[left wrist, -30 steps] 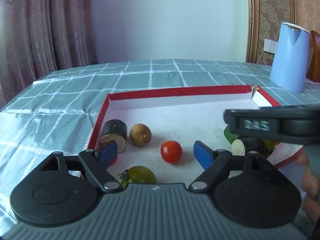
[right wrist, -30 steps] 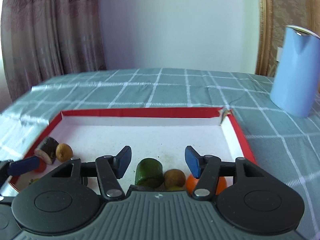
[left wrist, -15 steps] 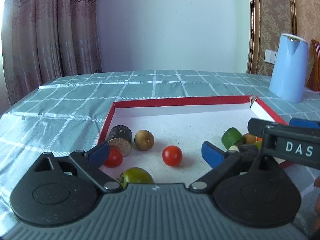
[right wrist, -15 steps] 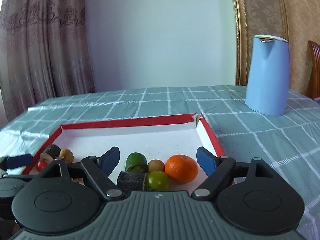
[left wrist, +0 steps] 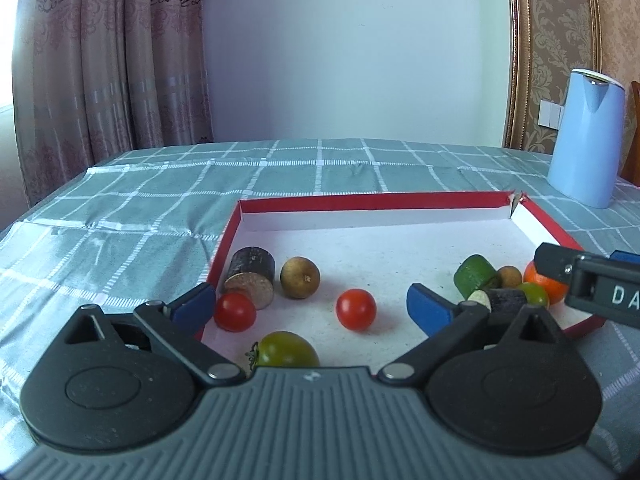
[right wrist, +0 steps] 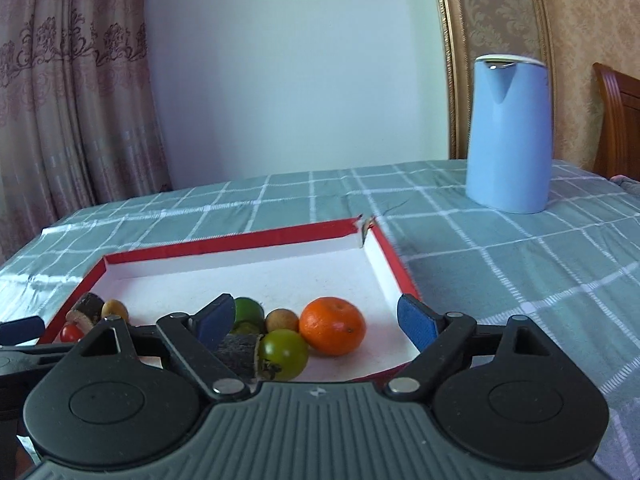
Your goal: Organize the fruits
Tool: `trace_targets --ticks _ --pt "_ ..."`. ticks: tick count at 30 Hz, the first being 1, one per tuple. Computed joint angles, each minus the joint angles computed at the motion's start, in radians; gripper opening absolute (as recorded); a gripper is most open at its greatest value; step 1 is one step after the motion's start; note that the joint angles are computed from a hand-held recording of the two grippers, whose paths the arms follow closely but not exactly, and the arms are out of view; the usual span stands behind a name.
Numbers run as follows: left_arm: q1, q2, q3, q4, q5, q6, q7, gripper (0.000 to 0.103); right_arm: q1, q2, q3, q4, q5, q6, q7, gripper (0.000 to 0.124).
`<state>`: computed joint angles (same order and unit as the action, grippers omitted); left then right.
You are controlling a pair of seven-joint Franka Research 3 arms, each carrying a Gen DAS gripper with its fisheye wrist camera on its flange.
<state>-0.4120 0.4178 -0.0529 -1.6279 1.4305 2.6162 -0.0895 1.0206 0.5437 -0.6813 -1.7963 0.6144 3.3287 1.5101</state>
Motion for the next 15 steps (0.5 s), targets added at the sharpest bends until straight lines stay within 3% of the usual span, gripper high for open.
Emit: trace_targets --ticks 4,7,10,11,14,15 --pt "-0.002 -0.006 0.003 -0.006 0.021 -0.004 -0.027 0.103 0.09 0.042 -0.112 -0.002 -0.004 -0.028 0.023 0.088" --pt "0.0 -0.006 -0.001 -0.006 0.018 -0.015 -0.036 0.103 0.042 -0.001 -0.044 -0.021 -0.042 -0.012 0.015 0.088" --pt "-0.002 -0.01 0.001 -0.008 0.037 -0.014 -0.056 0.103 -0.04 -0.054 0.072 -0.048 -0.057 0.044 -0.022 0.088" --pt "-0.003 -0.011 0.001 -0.008 0.048 -0.013 -0.062 0.103 -0.042 -0.056 0.079 -0.048 -0.052 0.049 -0.039 0.088" --pt "-0.011 -0.018 0.0 -0.015 0.09 -0.031 -0.086 0.103 0.026 -0.019 0.006 -0.034 0.003 0.046 -0.09 0.089" --pt "-0.006 -0.019 -0.005 -0.017 0.083 -0.029 -0.078 0.103 0.018 -0.025 0.016 -0.033 0.009 0.038 -0.104 0.089"
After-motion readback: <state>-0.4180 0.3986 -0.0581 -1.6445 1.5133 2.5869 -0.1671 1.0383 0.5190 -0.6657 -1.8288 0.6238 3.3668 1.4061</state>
